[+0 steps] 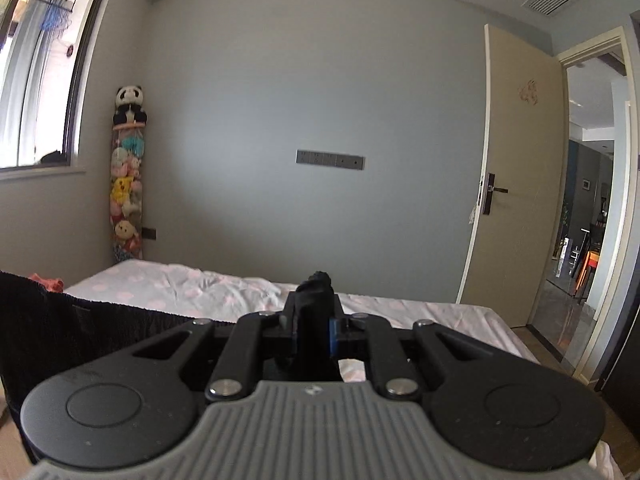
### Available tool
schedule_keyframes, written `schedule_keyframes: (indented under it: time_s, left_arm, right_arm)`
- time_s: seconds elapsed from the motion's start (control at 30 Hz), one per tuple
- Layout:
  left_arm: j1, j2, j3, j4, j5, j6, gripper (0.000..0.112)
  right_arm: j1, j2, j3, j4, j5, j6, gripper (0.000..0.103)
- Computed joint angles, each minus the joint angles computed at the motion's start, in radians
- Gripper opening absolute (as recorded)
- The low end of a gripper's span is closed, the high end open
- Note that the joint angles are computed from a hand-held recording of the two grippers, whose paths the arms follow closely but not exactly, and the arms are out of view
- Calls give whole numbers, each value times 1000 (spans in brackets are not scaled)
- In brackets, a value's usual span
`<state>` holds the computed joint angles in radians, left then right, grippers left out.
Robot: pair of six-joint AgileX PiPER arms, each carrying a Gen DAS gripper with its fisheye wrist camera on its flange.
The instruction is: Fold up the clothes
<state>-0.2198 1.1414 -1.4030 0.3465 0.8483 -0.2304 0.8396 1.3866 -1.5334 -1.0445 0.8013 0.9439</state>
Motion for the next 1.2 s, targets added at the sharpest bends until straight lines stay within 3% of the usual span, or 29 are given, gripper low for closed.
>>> schedule_keyframes:
  time_s: [0.17, 0.33, 0.53, 0.7, 0.93, 1.07, 1.2]
  left_arm:
    - [-24, -89, 58, 54, -14, -31, 6]
    - [-66, -123, 12, 58, 62, -22, 6]
    - [53, -14, -82, -113, 64, 136, 6]
    - [101, 154, -91, -185, 44, 219, 6]
    - [107, 469, -110, -157, -63, 229, 6]
    - [96, 696, -248, -113, -74, 233, 6]
    - [95, 946, -490, -111, -18, 261, 6]
  right_arm:
    - [111, -76, 80, -101, 61, 112, 15]
    - [218, -144, 151, -190, 132, 204, 15]
    - [146, -138, 167, -144, 63, 193, 15]
    - [-1, -56, 209, -73, -58, 202, 15]
    - [-226, 204, 234, -2, -283, 226, 16]
    - [-312, 411, 163, -29, -372, 297, 16]
    - [-388, 632, -23, 87, -416, 190, 16]
